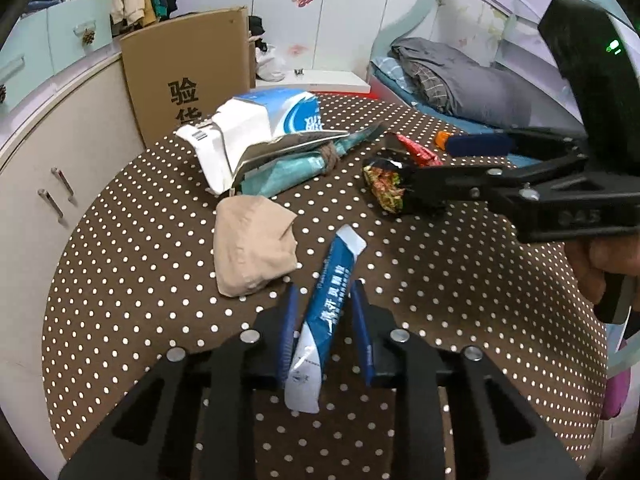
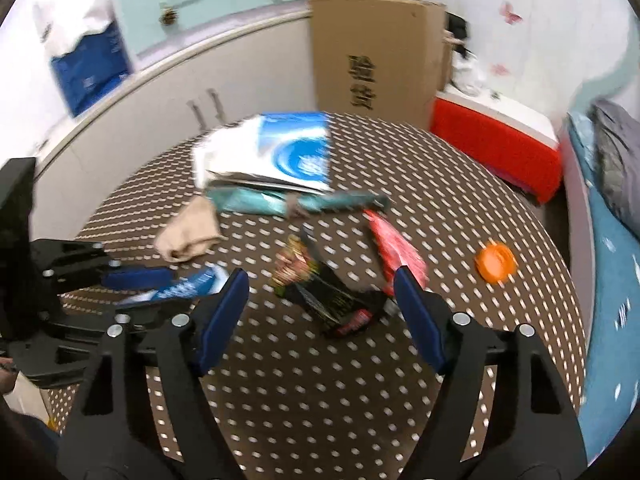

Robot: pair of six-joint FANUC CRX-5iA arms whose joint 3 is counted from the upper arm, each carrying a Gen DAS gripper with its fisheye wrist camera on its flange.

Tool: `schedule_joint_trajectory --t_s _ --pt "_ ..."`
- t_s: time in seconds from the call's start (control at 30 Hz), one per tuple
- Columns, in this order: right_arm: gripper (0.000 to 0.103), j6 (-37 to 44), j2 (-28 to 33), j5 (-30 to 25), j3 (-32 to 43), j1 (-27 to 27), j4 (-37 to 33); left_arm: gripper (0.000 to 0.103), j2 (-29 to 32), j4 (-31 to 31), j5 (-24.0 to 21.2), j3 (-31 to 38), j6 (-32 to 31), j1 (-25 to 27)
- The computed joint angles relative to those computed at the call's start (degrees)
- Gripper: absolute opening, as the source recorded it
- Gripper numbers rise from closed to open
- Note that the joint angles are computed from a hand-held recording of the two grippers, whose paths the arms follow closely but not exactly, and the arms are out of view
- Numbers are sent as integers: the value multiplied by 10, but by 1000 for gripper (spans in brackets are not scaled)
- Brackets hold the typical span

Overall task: Collect trash
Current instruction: 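Grasp the blue-white tube with the left gripper while the right gripper grasps the dark snack bag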

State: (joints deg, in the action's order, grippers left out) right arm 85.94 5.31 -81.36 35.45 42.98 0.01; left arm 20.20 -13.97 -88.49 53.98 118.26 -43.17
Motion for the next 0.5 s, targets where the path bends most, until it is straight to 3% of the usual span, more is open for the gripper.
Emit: schedule_joint_trajectory --t_s 0.07,0.17,0.23,0.27,0.33,0.5 --pt "74 26 25 -26 23 11 12 27 -3 2 8 -7 5 2" --pt "60 44 55 -57 31 27 53 25 1 -2 14 -4 11 3" --pt "47 33 48 -50 24 16 29 14 6 0 12 4 15 5" --pt "46 23 40 -45 14 15 30 14 4 7 17 0 16 8" --pt "33 12 29 -43 3 22 38 14 0 14 25 -9 16 9" --pt "28 -64 -38 -22 -70 30 40 13 -12 21 39 -29 29 -1"
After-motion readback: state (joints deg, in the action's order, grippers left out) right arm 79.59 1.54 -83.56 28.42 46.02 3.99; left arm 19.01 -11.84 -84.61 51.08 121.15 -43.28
